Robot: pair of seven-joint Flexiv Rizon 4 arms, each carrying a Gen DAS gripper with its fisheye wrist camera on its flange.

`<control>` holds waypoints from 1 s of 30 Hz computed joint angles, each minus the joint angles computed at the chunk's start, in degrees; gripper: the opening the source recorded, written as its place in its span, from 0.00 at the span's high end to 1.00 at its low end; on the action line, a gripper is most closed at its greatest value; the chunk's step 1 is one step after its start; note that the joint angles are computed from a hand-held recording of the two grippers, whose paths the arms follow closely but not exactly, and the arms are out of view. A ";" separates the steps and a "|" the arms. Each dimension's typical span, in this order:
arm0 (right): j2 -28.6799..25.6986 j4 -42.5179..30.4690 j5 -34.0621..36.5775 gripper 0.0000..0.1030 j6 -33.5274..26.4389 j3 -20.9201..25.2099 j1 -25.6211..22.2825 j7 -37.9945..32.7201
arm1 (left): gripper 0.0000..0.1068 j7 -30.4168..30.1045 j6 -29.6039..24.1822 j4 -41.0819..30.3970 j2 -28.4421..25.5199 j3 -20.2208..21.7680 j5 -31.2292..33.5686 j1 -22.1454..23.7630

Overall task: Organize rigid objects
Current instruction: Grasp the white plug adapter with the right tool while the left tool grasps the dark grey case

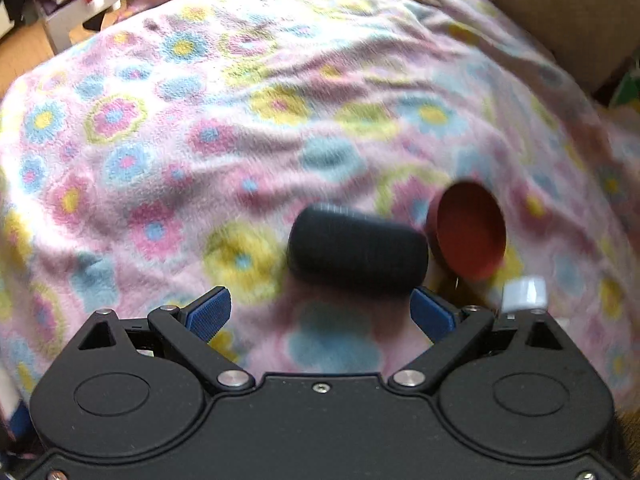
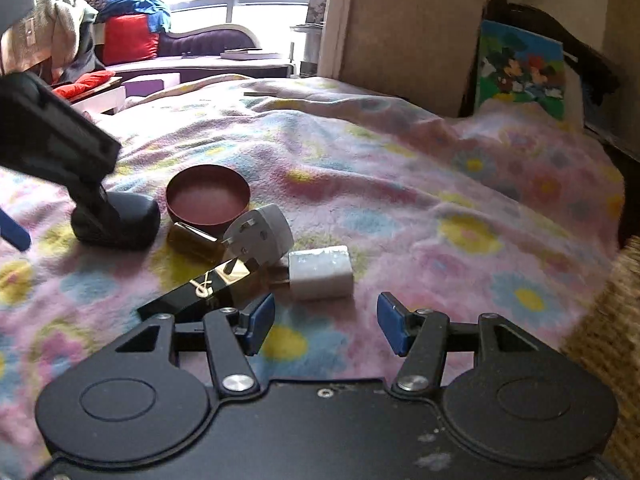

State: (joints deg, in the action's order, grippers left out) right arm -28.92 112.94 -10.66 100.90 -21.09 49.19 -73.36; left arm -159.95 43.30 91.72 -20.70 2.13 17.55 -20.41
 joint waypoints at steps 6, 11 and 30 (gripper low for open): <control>-5.19 -4.00 1.15 0.35 2.67 1.56 -1.90 -1.24 | 0.13 -0.39 6.93 1.18 -1.05 1.05 0.20 0.62; -5.88 -5.23 2.75 0.35 3.51 5.63 -5.16 -2.19 | 0.13 0.38 4.06 -2.90 -3.62 1.99 3.23 -0.95; -5.93 -4.28 6.61 0.37 4.72 2.85 -1.80 -4.43 | 0.20 7.74 -3.93 -9.24 -8.02 2.57 5.37 -3.30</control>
